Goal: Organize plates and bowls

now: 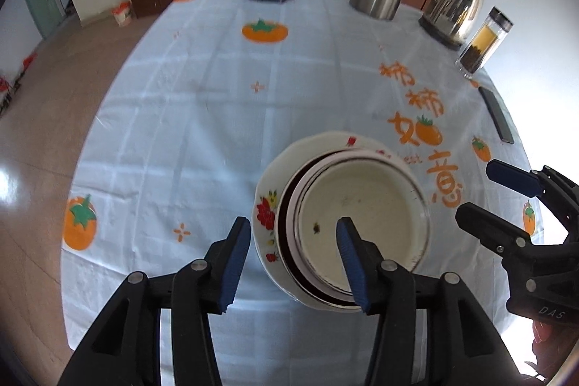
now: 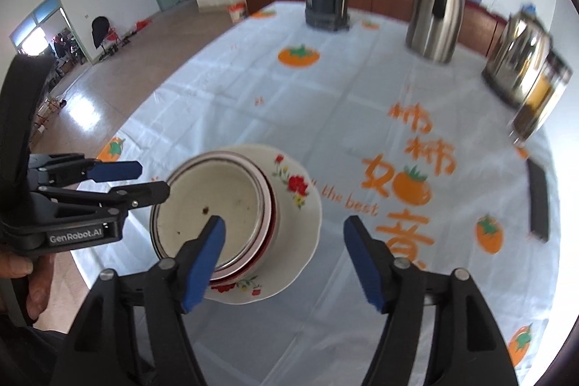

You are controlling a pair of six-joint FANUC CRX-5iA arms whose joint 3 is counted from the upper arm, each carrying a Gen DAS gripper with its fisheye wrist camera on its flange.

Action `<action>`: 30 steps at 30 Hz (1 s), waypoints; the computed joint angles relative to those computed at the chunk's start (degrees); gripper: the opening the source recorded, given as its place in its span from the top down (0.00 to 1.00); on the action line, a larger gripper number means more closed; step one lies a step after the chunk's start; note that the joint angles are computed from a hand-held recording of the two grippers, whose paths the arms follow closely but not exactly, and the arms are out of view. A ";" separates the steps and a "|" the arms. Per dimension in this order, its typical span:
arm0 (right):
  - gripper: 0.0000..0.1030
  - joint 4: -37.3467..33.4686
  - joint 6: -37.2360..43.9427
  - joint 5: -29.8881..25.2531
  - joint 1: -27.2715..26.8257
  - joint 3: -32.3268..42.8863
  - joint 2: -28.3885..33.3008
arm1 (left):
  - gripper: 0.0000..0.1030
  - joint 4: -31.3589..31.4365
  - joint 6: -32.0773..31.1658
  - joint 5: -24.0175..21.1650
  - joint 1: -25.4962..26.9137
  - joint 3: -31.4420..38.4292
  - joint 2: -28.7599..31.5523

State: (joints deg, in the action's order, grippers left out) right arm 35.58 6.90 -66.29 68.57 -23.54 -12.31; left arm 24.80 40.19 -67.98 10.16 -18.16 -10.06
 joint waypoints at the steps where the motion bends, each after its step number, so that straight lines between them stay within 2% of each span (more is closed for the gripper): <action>1: 0.32 1.21 -0.75 -0.64 0.71 -0.27 -0.37 | 0.49 0.85 -0.61 0.37 0.23 -0.45 -0.86; 5: 0.30 6.96 -4.39 -3.81 3.71 -1.40 -1.56 | 0.49 5.32 -4.58 3.20 1.33 -3.54 -5.83; 7: 0.28 11.96 -7.32 -6.77 5.91 -2.32 -2.01 | 0.47 8.37 -7.23 5.27 2.07 -5.68 -8.94; 8: 0.22 14.60 -8.70 -8.11 6.86 -2.91 -2.14 | 0.44 9.99 -8.62 6.74 2.37 -6.94 -10.61; 10: 0.14 21.39 -11.89 -12.19 9.31 -4.29 -2.17 | 0.30 12.72 -10.38 9.98 2.69 -9.25 -13.59; 12: 0.04 25.70 -13.61 -15.87 10.93 -4.97 -1.87 | 0.25 17.47 -13.22 12.23 3.52 -11.81 -16.31; 14: 0.03 29.09 -15.17 -17.67 12.01 -5.82 -2.16 | 0.18 20.28 -14.39 13.24 4.02 -13.07 -17.82; 15: 0.03 29.78 -15.54 -18.18 12.29 -5.88 -2.24 | 0.14 21.27 -14.76 13.69 4.14 -13.55 -18.38; 22: 0.02 31.20 -17.35 -20.54 13.89 -6.66 -2.85 | 0.14 23.97 -16.27 13.28 4.70 -14.73 -20.53; 30: 0.02 32.09 -19.24 -25.74 17.32 -6.86 -2.91 | 0.14 26.50 -18.47 12.66 5.10 -16.11 -22.27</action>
State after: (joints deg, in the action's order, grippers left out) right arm 67.67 -12.35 -92.03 85.89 -30.40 -15.22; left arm 51.30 21.72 -55.32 15.26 -34.27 -32.33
